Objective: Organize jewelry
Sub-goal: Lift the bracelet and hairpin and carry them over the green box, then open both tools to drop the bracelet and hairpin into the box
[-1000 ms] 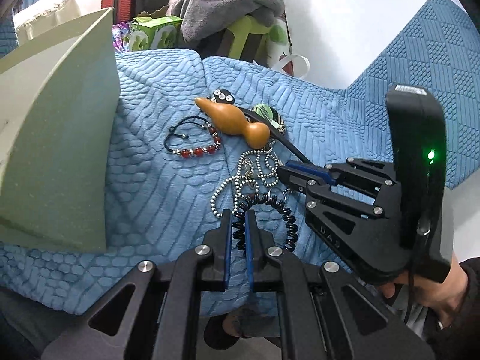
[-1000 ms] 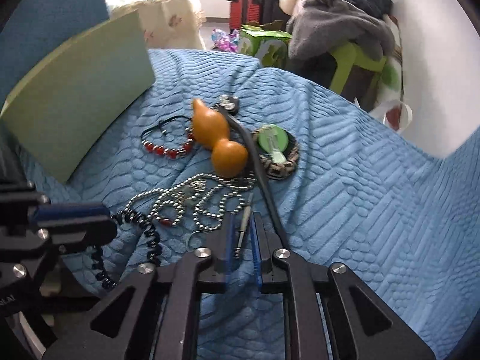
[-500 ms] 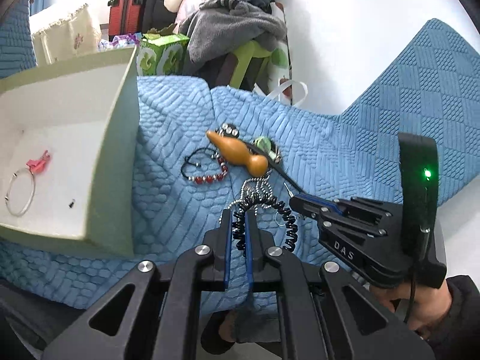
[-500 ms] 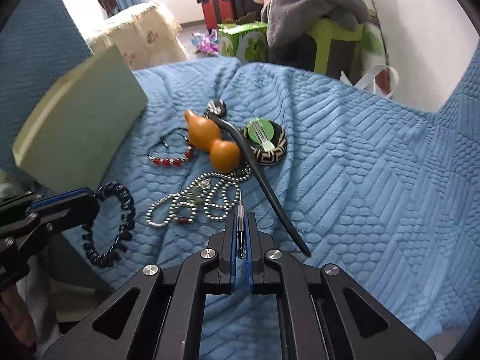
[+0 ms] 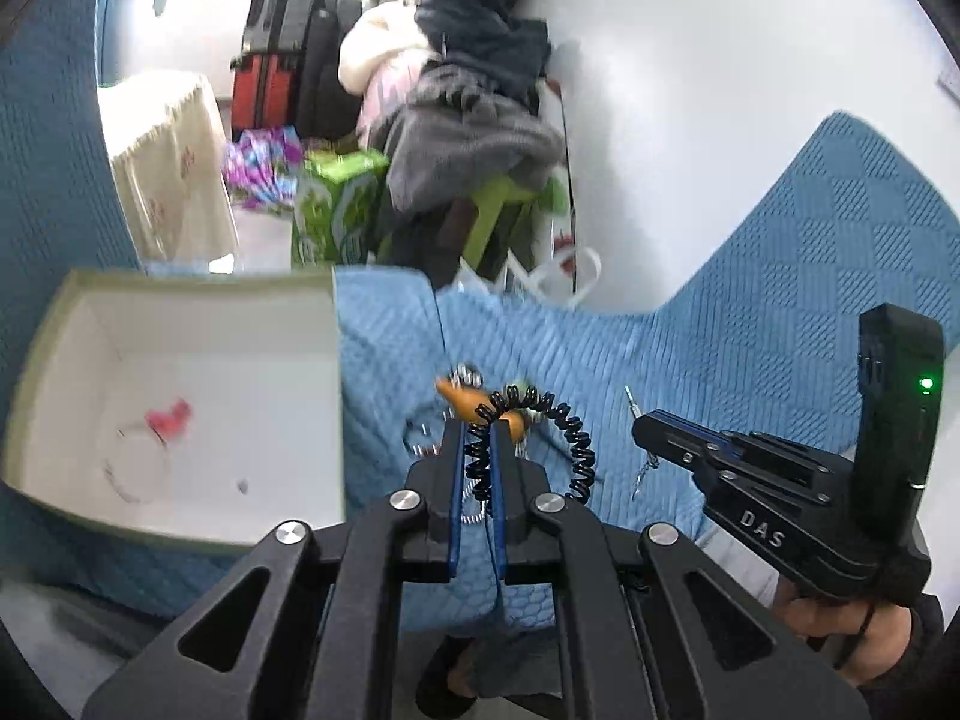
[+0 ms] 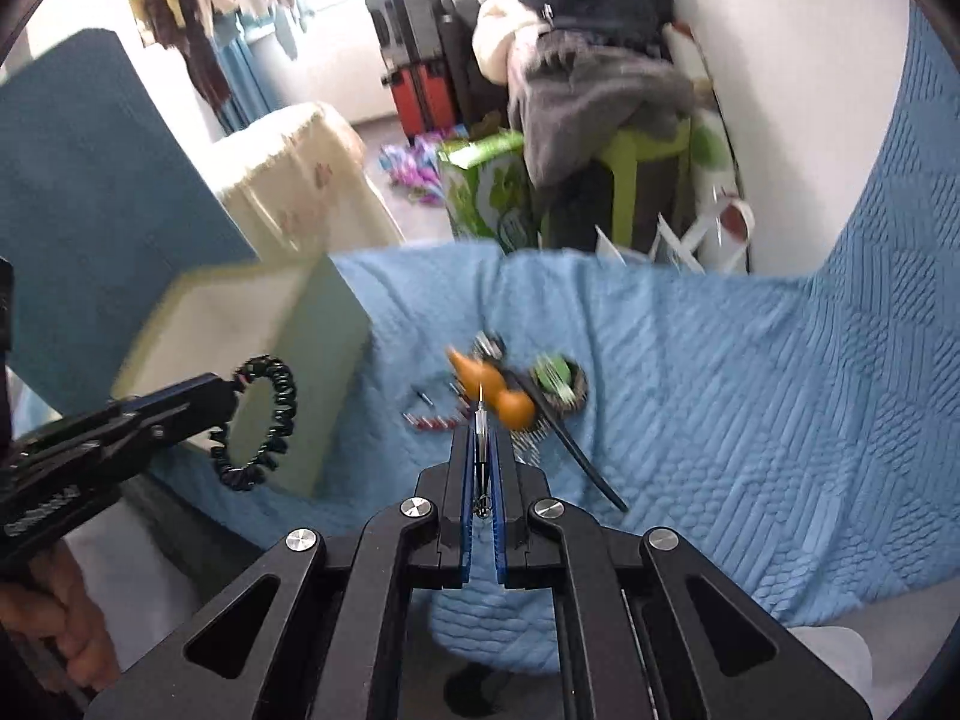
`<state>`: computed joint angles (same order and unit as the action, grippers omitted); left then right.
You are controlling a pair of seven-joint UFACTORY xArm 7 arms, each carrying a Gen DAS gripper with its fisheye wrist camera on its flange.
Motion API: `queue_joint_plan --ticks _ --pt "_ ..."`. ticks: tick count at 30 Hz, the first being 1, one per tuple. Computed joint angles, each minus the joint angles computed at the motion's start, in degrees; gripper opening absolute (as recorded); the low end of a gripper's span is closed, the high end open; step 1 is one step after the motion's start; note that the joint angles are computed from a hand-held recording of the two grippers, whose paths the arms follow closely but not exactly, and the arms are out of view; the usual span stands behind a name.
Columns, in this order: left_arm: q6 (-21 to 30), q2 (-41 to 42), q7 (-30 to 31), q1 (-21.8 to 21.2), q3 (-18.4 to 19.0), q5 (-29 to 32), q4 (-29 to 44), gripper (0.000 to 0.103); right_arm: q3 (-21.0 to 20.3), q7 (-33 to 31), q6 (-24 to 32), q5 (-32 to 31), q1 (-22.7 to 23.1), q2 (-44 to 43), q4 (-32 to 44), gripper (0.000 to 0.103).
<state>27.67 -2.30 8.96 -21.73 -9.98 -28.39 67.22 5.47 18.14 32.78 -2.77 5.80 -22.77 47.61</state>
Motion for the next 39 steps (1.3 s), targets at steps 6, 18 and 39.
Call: queue_joint_plan --ticks 6,18,39 --pt "0.70 -1.45 2.79 1.46 1.62 0.00 3.09 0.007 2.91 2.37 -0.17 -2.66 0.70 2.04 8.72 0.003" --pt "0.09 -2.66 7.17 6.09 5.29 -1.36 3.24 0.008 4.80 4.50 -3.46 -5.55 4.94 13.50 21.56 0.003" --pt "6.64 5.57 12.53 13.99 5.95 -5.36 1.85 0.008 2.62 4.94 5.42 -6.21 14.40 33.25 30.86 0.004"
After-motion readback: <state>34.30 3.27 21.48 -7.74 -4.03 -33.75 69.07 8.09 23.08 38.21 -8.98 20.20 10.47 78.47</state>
